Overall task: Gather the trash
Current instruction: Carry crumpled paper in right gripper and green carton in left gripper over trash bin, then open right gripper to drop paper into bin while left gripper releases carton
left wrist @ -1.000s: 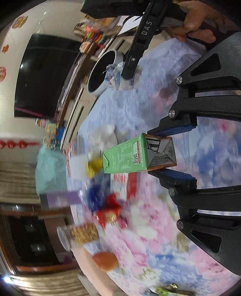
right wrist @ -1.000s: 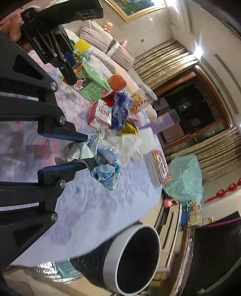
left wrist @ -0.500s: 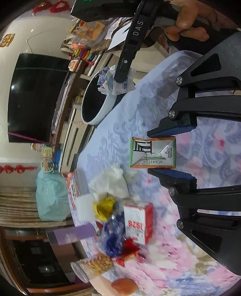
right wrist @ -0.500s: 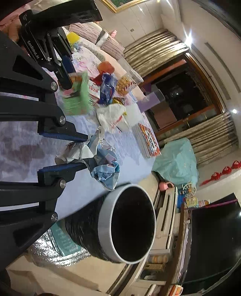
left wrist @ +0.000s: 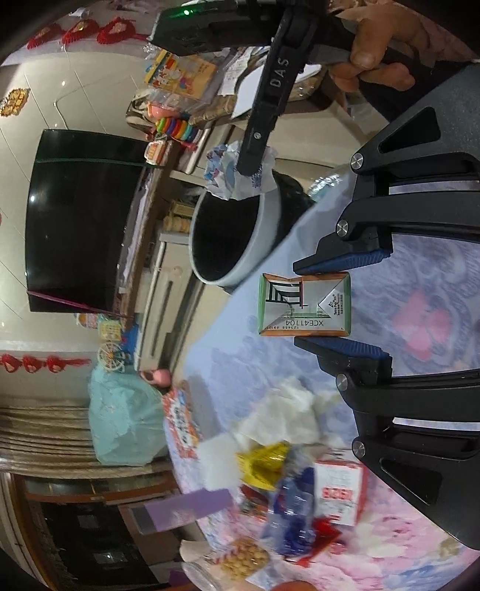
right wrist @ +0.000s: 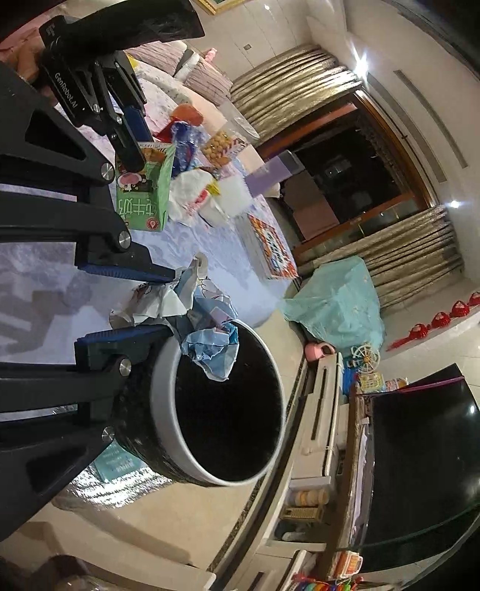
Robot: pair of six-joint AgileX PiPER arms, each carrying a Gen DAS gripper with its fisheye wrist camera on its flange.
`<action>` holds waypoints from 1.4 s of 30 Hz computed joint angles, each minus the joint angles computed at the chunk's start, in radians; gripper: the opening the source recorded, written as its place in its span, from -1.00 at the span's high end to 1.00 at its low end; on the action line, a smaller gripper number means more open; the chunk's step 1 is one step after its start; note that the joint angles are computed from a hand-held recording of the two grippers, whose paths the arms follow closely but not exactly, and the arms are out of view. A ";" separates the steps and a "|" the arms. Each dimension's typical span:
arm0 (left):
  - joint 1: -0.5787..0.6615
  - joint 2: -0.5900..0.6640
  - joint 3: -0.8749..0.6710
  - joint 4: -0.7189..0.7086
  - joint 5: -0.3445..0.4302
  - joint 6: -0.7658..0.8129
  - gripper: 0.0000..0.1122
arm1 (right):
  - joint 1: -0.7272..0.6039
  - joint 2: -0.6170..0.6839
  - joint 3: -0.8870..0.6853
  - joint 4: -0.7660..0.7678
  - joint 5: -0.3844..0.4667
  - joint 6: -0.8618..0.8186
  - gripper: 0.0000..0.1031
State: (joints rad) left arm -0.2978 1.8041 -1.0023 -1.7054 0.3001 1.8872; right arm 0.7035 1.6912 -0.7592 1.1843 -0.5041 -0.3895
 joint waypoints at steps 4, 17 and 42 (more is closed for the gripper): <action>-0.031 0.025 -0.060 0.030 -0.006 -0.048 0.45 | -0.049 -0.019 0.011 -0.024 0.018 0.002 0.55; -0.147 0.199 -0.366 0.420 -0.027 -0.482 0.45 | -0.245 -0.004 -0.009 -0.115 0.166 0.005 0.55; -0.201 0.520 -0.878 1.094 0.209 -1.186 0.42 | -0.455 0.080 -0.155 0.339 0.390 -0.587 0.26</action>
State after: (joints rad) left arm -0.4989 2.3245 -1.8799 -0.6112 0.5092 0.7012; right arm 0.2480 1.7711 -0.9146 1.5237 -0.1143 -0.9766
